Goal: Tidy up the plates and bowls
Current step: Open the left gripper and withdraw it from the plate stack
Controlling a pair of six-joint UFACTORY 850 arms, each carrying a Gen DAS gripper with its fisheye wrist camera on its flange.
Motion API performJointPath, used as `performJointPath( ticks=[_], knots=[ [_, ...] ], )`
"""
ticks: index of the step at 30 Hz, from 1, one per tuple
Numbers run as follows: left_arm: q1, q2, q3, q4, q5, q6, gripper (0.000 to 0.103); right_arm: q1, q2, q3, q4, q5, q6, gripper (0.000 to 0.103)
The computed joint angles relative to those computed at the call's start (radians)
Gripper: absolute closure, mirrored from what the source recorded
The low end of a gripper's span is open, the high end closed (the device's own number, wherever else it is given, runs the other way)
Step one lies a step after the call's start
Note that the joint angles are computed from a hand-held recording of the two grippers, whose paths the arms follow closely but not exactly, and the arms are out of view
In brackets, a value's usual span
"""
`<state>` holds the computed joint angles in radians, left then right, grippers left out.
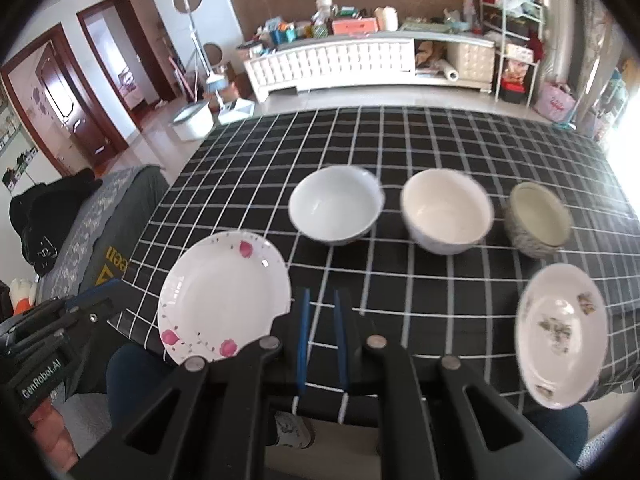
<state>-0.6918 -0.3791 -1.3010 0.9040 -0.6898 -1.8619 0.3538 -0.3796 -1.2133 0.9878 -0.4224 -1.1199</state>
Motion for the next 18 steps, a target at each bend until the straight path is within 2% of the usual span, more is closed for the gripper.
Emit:
performJointPath(
  ticks=[8,18],
  knots=[
    [-0.040,-0.086,-0.169,0.003,0.005,0.097,0.094,-0.093,0.068,0.041,0.086,-0.006,-0.076,0.087],
    [-0.058,-0.268,-0.472,-0.093,-0.027,0.328,0.094,-0.216,0.056,0.005,0.079,-0.031,-0.093,0.087]
  ],
)
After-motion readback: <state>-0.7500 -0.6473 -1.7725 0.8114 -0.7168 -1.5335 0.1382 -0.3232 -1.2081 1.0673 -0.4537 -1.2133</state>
